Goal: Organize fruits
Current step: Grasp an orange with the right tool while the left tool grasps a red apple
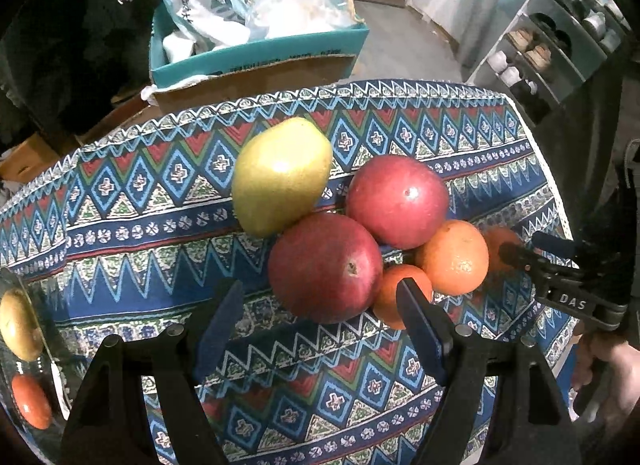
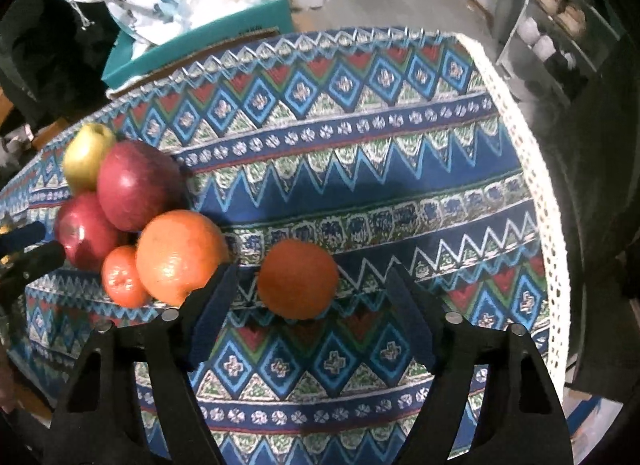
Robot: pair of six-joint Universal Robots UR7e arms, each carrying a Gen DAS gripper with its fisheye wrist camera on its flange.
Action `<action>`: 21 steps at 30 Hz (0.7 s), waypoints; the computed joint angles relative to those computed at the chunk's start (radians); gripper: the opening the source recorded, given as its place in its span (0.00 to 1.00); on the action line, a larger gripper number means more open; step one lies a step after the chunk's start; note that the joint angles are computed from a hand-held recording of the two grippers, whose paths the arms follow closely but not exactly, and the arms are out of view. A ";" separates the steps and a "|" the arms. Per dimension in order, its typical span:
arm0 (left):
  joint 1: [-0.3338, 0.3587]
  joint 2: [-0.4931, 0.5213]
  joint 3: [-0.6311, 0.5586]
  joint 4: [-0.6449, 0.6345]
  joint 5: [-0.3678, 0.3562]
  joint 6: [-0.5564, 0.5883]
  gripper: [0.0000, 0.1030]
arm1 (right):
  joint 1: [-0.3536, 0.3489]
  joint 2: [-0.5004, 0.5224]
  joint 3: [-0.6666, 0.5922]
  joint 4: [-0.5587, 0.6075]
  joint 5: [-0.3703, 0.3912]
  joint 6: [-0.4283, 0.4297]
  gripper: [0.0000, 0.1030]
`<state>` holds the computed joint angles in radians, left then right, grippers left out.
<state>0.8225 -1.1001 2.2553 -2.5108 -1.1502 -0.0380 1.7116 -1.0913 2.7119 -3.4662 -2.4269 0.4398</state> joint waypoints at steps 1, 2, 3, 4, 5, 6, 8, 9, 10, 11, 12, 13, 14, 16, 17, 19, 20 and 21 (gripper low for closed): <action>0.002 0.007 -0.002 -0.001 0.001 0.001 0.78 | -0.013 0.011 0.002 -0.015 0.006 -0.006 0.74; 0.003 0.014 -0.003 -0.002 0.002 0.000 0.78 | -0.019 0.016 0.004 -0.025 0.010 -0.011 0.73; 0.004 0.019 -0.005 -0.002 0.002 -0.001 0.78 | -0.029 0.024 0.006 -0.037 0.016 -0.018 0.73; 0.006 0.024 -0.007 -0.002 0.003 -0.001 0.78 | -0.037 0.032 0.008 -0.049 0.022 -0.024 0.71; 0.008 0.030 -0.010 0.000 0.001 -0.003 0.78 | -0.049 0.046 0.011 -0.073 0.031 -0.036 0.71; 0.012 0.038 -0.015 0.001 -0.002 -0.006 0.78 | -0.059 0.056 0.014 -0.090 0.039 -0.043 0.71; 0.016 0.048 -0.021 0.002 -0.007 -0.011 0.78 | -0.078 0.084 0.019 -0.138 0.061 -0.062 0.66; 0.019 0.054 -0.023 -0.002 -0.009 -0.013 0.78 | -0.077 0.100 0.019 -0.160 0.056 -0.069 0.65; 0.020 0.057 -0.025 -0.001 -0.011 -0.016 0.78 | -0.072 0.108 0.017 -0.168 0.047 -0.071 0.62; 0.024 0.064 -0.028 0.001 -0.016 -0.018 0.78 | -0.070 0.113 0.017 -0.173 0.046 -0.076 0.61; 0.025 0.071 -0.030 0.001 -0.017 -0.019 0.78 | -0.071 0.112 0.017 -0.177 0.052 -0.083 0.55; 0.027 0.077 -0.031 0.000 -0.015 -0.019 0.78 | -0.070 0.114 0.017 -0.187 0.058 -0.090 0.48; 0.028 0.083 -0.031 -0.002 -0.009 -0.016 0.78 | -0.069 0.119 0.019 -0.206 0.066 -0.099 0.45; 0.033 0.095 -0.033 -0.006 -0.001 -0.015 0.79 | -0.048 0.121 0.007 -0.168 0.028 -0.084 0.45; 0.039 0.098 -0.033 -0.014 -0.005 -0.014 0.82 | -0.045 0.125 -0.003 -0.155 0.019 -0.084 0.45; 0.051 0.103 -0.039 -0.020 -0.015 -0.027 0.83 | -0.044 0.127 -0.004 -0.163 0.018 -0.088 0.45; 0.056 0.104 -0.042 -0.018 -0.021 -0.030 0.83 | -0.046 0.126 -0.001 -0.171 0.023 -0.089 0.45; 0.060 0.106 -0.043 -0.021 -0.026 -0.030 0.83 | -0.044 0.125 -0.007 -0.166 0.023 -0.086 0.45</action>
